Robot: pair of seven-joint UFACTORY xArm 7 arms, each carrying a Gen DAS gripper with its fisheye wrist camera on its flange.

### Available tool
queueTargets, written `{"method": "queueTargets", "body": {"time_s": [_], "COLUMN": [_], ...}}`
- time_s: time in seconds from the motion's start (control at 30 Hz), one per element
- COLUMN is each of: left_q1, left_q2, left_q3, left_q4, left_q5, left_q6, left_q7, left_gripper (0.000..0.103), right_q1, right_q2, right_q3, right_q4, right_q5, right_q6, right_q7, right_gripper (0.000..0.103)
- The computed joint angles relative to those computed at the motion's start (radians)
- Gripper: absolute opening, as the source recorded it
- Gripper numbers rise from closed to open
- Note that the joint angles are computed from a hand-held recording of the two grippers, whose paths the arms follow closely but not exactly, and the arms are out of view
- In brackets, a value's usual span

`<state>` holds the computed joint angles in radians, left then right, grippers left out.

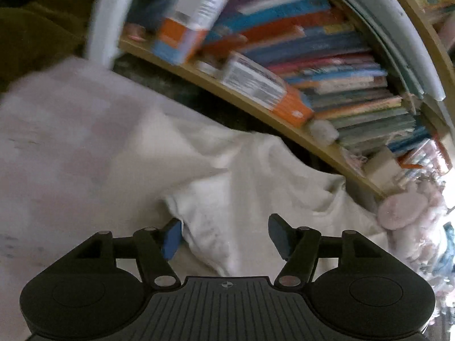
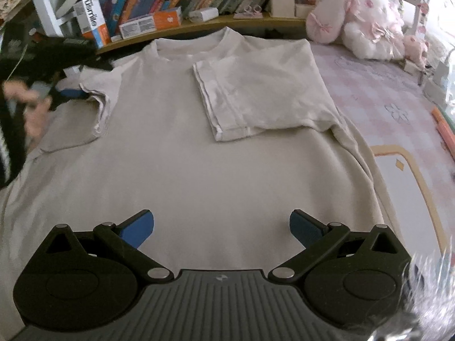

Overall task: Fold clothes
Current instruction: 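Grasp the other sleeve with the left gripper, fold it over the body, release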

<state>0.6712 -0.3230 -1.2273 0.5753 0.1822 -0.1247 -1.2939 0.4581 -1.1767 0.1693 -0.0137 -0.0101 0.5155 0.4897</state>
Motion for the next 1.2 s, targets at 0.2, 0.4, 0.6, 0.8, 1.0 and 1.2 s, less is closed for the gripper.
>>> {"method": "queueTargets", "body": {"time_s": [0.2, 0.4, 0.6, 0.8, 1.0, 1.2], "left_q1": [-0.135, -0.327, -0.145, -0.095, -0.055, -0.127], "left_q2": [0.08, -0.134, -0.077, 0.063, 0.116, 0.119], "left_q3": [0.142, 0.414, 0.345, 0.355, 0.357, 0.415], "left_q4": [-0.005, -0.166, -0.128, -0.099, -0.104, -0.116], "left_q5": [0.173, 0.09, 0.115, 0.12, 0.043, -0.016], "left_q6": [-0.196, -0.005, 0.054, -0.009, -0.061, -0.068], "left_q7": [0.226, 0.17, 0.176, 0.235, 0.305, 0.364], "left_gripper": [0.07, 0.065, 0.065, 0.005, 0.001, 0.006], "right_q1": [-0.022, -0.011, 0.002, 0.01, 0.004, 0.002], "right_q2": [0.026, 0.013, 0.016, 0.0, -0.047, -0.076], "right_q3": [0.008, 0.015, 0.031, 0.057, 0.072, 0.073], "right_q4": [0.006, -0.002, 0.007, 0.014, 0.006, 0.001], "right_q5": [-0.005, -0.011, -0.021, -0.029, -0.045, -0.063], "right_q6": [-0.01, -0.008, 0.014, 0.062, 0.119, 0.152], "right_q7": [0.022, 0.027, 0.043, 0.081, 0.128, 0.149], "right_gripper": [0.103, 0.103, 0.103, 0.103, 0.103, 0.103]}}
